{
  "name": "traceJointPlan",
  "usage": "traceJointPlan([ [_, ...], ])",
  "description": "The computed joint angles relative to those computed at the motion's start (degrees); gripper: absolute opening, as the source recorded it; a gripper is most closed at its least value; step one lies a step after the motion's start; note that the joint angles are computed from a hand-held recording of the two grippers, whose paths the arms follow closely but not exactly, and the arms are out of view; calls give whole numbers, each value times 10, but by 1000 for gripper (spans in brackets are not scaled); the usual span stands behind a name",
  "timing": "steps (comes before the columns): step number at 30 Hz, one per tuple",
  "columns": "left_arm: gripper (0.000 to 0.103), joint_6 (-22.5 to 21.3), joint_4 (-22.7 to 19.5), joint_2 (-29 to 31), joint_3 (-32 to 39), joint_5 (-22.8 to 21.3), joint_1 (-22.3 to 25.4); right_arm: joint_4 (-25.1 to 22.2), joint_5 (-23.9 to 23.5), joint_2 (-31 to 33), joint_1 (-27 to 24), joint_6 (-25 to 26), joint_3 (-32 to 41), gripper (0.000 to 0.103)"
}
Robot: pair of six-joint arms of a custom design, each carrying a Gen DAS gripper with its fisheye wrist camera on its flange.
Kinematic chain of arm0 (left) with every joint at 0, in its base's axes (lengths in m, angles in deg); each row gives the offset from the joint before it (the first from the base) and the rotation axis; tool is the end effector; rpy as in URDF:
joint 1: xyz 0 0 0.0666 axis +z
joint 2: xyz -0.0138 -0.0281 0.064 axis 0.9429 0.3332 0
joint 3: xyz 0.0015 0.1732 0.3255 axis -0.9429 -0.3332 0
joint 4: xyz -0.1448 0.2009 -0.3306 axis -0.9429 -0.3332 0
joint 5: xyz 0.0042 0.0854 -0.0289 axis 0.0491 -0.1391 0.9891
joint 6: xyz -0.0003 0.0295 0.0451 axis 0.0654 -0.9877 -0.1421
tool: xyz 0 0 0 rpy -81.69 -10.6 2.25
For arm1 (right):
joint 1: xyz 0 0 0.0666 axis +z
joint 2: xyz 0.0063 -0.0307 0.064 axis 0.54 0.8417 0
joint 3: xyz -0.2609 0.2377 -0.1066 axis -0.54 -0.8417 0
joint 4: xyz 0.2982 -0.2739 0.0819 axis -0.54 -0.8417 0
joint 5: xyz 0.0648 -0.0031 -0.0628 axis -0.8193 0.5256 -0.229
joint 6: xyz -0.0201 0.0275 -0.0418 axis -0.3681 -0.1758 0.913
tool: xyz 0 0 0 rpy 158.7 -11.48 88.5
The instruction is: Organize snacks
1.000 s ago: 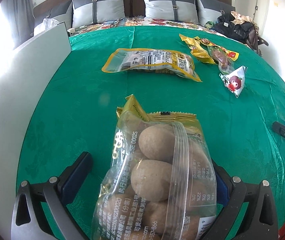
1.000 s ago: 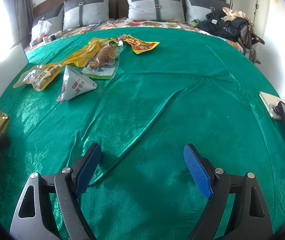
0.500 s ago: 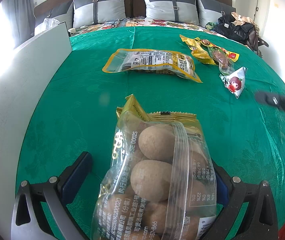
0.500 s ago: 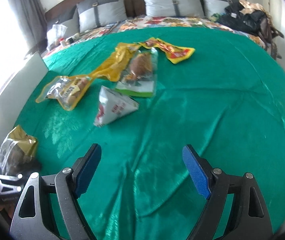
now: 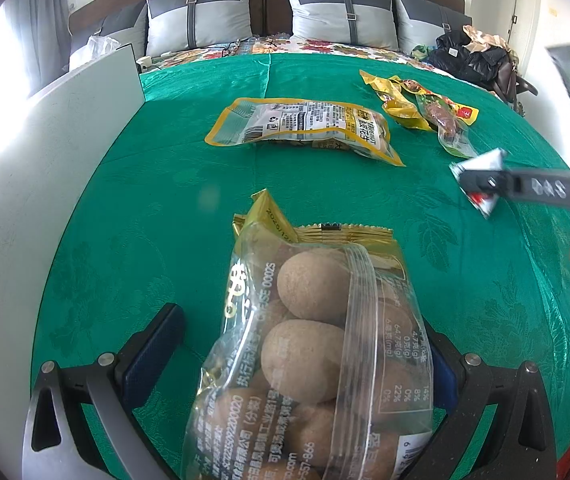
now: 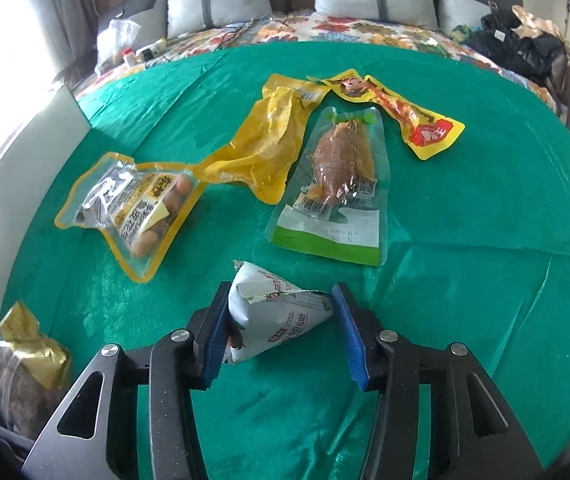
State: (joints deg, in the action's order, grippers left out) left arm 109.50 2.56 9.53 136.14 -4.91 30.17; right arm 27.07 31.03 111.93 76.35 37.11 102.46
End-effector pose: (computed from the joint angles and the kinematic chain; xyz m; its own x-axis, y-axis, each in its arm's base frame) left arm 0.2950 -0.2350 0.3925 -0.8058 0.0243 -0.5917 0.0455 0.9987 -0.0211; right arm 0.3778 0.3509 0.4147 -0.8265 -0.1882 -0.5306 -0.2717 0.9588 0.0831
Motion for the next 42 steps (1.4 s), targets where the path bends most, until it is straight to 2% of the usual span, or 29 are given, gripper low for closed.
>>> traceJointPlan([
  [5,103,0,0,0,0,0,0,16,-13,-80,18,97,-76,52],
  [9,103,0,-1,0,0,-1,0,7,-37,-142,31,159,-129,52],
  [12,103,0,-1,0,0,-1,0,-8,-23,-169,39,174,-160,61],
  [13,103,0,-2,0,0,-2,0,-2,-17,-183,39,163,-174,67],
  [14,103,0,-1,0,0,-1,0,1,-21,-192,34,146,-183,69],
  [16,103,0,-1,0,0,-1,0,7,-45,-211,22,102,-199,69],
  [17,103,0,-1,0,0,-1,0,5,-40,-215,21,93,-199,69],
  [20,103,0,-1,0,0,-1,0,16,-8,-228,29,92,-196,69],
  [22,103,0,-1,0,0,-1,0,21,-18,-230,31,85,-197,69],
  [25,103,0,-1,0,0,-1,0,27,-45,-222,38,69,-193,69],
  [27,103,0,-1,0,0,-1,0,35,-48,-208,45,45,-186,69],
  [33,103,0,-1,-1,0,-1,0,22,4,-166,58,-65,-165,71],
  [35,103,0,-1,0,0,-1,0,30,15,-175,59,-72,-175,69],
  [38,103,0,-1,0,0,-1,0,10,31,-181,61,-65,-177,69],
  [42,103,0,-1,-1,0,-1,0,19,20,-201,54,-79,-193,71],
])
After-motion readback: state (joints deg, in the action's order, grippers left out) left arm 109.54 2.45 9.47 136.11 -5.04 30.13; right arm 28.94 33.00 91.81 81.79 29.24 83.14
